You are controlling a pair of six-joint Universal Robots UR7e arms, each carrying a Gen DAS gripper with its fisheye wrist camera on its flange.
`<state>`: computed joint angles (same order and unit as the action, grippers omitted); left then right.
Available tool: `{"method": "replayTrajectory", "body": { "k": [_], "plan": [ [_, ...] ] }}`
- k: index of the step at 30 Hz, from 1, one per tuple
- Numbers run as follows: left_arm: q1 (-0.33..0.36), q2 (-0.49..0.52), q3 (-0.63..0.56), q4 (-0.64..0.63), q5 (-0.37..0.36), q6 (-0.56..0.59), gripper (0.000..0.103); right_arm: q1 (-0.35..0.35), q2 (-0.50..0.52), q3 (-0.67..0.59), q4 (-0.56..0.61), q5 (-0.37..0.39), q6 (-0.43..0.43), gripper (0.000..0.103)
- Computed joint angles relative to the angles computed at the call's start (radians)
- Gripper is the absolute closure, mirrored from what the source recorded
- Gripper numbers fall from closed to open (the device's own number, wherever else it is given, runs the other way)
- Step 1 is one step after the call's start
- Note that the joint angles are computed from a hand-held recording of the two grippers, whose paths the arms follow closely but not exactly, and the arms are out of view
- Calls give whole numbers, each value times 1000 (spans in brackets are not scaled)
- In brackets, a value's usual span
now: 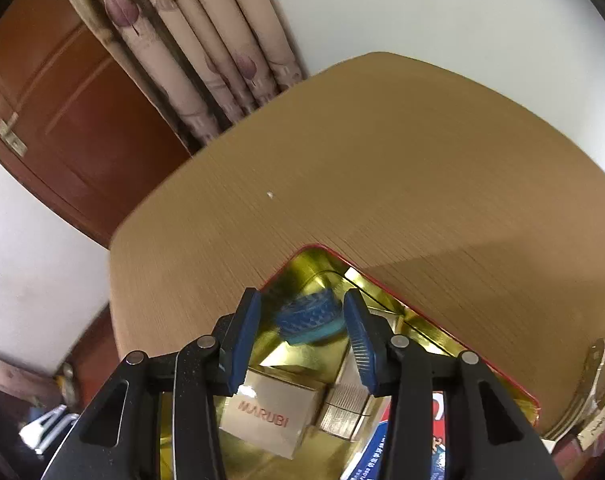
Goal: Organize rigid objects
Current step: 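Release the MARUBI box in the tin while the right drops the blue tin there, then grasp the red block with the left gripper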
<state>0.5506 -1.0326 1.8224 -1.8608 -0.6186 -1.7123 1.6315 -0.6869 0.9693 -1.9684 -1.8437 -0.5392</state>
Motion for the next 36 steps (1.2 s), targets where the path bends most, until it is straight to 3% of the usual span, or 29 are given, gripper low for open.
{"method": "replayTrajectory", "body": {
  "k": [3,6,9,11,15,17,19,24,29,31,36],
  "plan": [
    [-8,16,-23,60,17,-17,43,-10,-55,53,-44,60,0,61],
    [-15,35,-52,125,37,-32,43,-26,-172,198,-167,145,-22,61],
    [-21,57,-84,193,52,-44,43,-59,-315,376,-339,163,-96,46],
    [-22,75,-107,227,59,-39,43,-94,-425,514,-496,125,-168,35],
    [-33,115,-141,239,73,11,43,-178,-565,674,-766,-40,-312,33],
    [-42,131,-142,182,80,85,43,-228,-592,708,-929,-144,-414,32],
    [-52,153,-143,90,83,182,43,-292,-604,695,-1020,-224,-469,32],
    [-52,245,-192,-180,10,492,43,-406,-621,635,-1090,-257,-487,32],
    [7,383,-345,-429,-164,765,43,-458,-661,577,-889,-161,-304,26],
    [44,461,-460,-450,-246,861,43,-467,-668,562,-833,-138,-276,26],
    [109,649,-769,-333,-318,991,43,-502,-704,549,-746,-12,-221,23]
  ]
}}
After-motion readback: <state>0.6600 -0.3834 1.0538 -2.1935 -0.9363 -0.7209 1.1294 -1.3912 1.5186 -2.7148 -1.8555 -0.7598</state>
